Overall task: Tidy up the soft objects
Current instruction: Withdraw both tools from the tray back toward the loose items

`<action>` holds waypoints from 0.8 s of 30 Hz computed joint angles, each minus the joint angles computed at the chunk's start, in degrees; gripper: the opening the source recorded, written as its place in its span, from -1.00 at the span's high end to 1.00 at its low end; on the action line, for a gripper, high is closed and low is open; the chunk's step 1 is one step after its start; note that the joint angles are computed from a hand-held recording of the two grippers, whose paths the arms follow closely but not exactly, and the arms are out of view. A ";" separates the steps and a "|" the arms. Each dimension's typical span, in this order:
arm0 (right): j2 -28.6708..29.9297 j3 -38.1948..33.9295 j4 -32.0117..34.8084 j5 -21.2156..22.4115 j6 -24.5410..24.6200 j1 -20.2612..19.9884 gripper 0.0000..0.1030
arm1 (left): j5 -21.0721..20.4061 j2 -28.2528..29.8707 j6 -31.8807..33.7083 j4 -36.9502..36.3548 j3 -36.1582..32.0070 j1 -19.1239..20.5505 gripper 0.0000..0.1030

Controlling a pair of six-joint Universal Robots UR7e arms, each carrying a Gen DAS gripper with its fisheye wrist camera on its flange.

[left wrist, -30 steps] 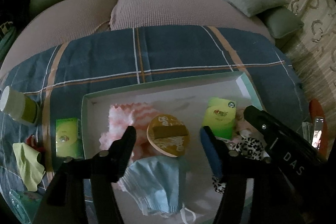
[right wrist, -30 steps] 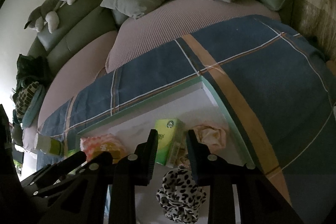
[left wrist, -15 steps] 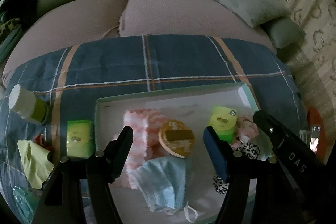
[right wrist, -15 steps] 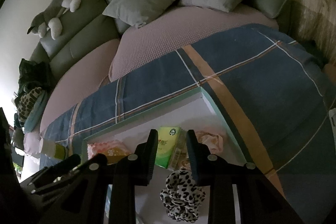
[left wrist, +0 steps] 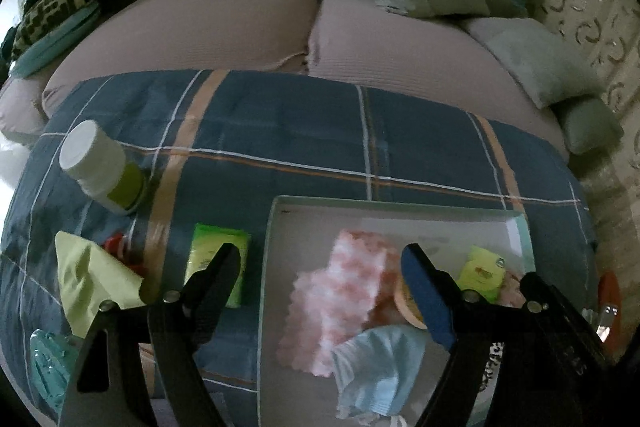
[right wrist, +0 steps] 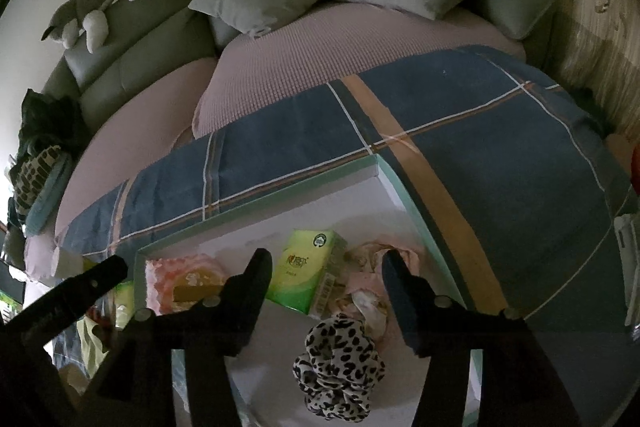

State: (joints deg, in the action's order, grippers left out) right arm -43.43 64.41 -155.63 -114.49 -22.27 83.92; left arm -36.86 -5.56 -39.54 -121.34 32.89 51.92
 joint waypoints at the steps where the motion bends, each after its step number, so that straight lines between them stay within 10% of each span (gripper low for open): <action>1: 0.09 -0.08 0.08 -0.20 -0.16 0.03 -0.24 | 0.17 -0.26 -0.43 -0.11 0.44 0.06 -0.61; 15: 1.02 0.16 -3.73 -2.71 -3.82 0.73 -1.00 | 0.96 -2.00 -1.22 -1.92 3.34 0.36 -0.84; 24: 1.17 0.30 -3.93 -3.10 -4.31 0.98 -1.00 | 1.22 -4.71 -2.50 -5.81 8.08 0.68 -0.84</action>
State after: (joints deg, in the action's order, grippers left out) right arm -42.26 64.72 -159.56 -117.59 -26.58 84.91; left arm -35.64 -10.27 -42.04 -127.14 40.97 52.61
